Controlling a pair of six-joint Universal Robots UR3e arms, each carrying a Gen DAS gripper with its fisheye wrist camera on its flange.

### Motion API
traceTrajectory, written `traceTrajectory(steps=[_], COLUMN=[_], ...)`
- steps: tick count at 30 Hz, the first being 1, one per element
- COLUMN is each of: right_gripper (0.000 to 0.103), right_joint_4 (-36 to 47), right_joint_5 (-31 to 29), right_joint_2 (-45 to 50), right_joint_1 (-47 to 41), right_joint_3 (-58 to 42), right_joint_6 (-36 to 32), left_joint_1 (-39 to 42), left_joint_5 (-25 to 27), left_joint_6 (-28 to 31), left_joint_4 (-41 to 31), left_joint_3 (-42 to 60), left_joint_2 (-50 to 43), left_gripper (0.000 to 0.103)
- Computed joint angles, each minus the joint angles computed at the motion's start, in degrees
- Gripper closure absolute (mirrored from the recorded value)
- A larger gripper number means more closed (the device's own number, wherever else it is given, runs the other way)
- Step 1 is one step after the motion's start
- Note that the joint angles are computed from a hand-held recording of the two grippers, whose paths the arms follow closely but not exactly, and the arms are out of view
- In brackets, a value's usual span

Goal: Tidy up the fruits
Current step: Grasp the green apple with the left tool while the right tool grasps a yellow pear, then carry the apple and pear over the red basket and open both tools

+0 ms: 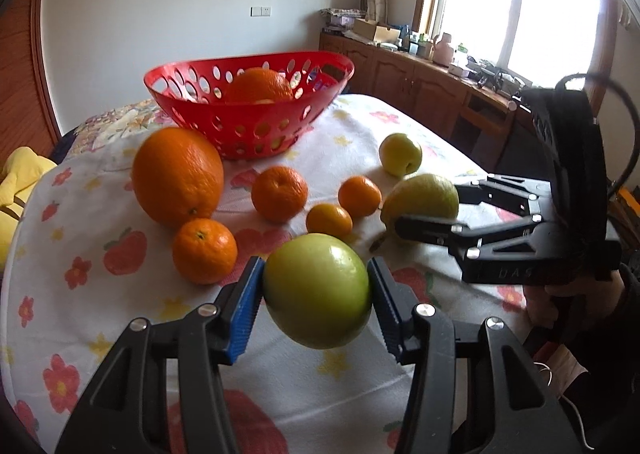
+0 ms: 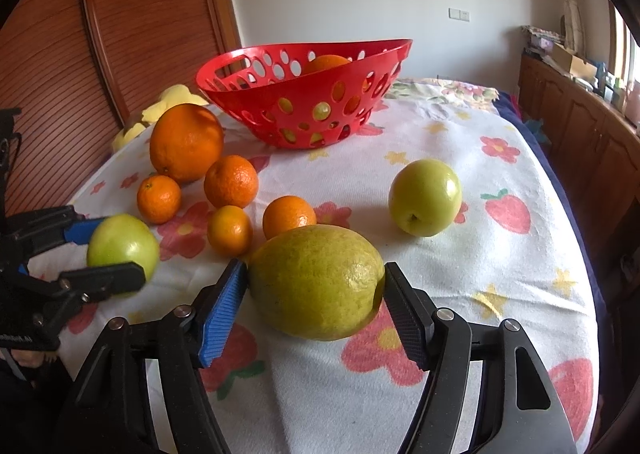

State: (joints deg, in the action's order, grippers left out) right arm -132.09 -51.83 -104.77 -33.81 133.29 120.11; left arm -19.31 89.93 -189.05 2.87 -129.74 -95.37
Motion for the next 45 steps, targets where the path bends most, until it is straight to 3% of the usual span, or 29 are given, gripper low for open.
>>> traceTrajectory(steps=[8, 27, 45], right_gripper=[0.033, 0.033, 0.033], right_joint_4=[2.84, 10.74, 1.35], right_joint_5=[-0.11, 3.5, 4.93], right_joint_2=[-4.24, -3.94, 13.05], right_joint_1=[-0.28, -0.92, 10.6], right_joint_3=[0.09, -8.91, -30.12], right_joint_6=[-1.79, -1.89, 9.88], left_joint_1=[0.84, 4.72, 12.84], left_joint_5=[-0.03, -1.55, -5.23], left_joint_6=[0.86, 4.03, 9.37], left_joint_4=[-1.51, -5.56, -11.16], left_joint_3=[0.54, 5.31, 21.25], left_joint_2=[2.9, 6.51, -2.77], left_gripper=[0.051, 0.051, 0.051])
